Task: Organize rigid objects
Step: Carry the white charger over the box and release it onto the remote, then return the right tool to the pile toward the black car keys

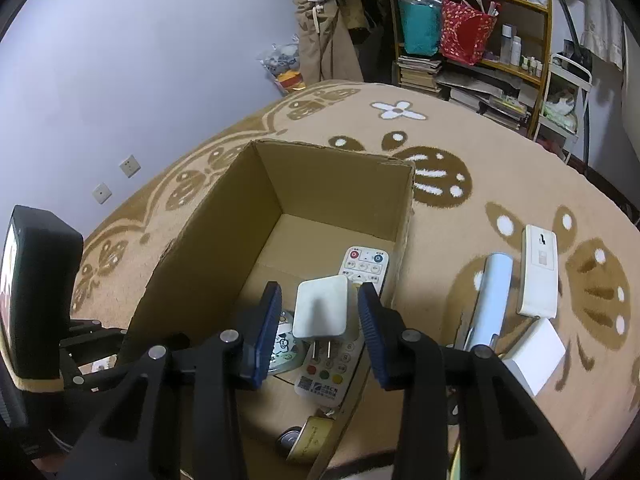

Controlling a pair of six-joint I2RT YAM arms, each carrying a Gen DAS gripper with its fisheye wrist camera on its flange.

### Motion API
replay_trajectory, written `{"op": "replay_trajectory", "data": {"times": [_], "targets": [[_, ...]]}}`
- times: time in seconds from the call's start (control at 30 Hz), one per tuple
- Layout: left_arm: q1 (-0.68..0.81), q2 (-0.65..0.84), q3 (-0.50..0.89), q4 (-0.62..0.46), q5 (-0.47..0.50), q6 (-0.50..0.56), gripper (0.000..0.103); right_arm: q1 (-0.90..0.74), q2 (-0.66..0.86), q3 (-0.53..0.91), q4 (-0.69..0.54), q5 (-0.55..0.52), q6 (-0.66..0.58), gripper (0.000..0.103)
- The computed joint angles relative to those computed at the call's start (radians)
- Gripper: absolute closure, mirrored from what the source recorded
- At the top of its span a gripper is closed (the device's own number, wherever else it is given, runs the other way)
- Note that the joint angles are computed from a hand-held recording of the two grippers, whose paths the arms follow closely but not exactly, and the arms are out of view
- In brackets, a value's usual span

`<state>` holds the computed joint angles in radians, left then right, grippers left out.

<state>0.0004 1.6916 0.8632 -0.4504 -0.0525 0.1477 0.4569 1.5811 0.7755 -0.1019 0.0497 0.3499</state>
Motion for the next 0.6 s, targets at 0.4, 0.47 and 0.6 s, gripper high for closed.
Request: {"op": "replay_trajectory", "data": {"times": [0.4, 0.47, 0.6], "targets": [[0.003, 0.002, 0.004, -0.001, 0.003, 0.006, 0.093, -0.001, -0.083, -0.004, -0.073, 0.014, 0.033, 0.041], [0.004, 0.003, 0.002, 0.003, 0.004, 0.010, 0.093, -0.002, -0.121, -0.015, -0.084, 0.042, 0.047, 0.034], [0.007, 0.000, -0.002, 0.006, 0.006, 0.013, 0.093, -0.026, -0.177, -0.028, -0.114, 0.073, 0.064, 0.006]]}}
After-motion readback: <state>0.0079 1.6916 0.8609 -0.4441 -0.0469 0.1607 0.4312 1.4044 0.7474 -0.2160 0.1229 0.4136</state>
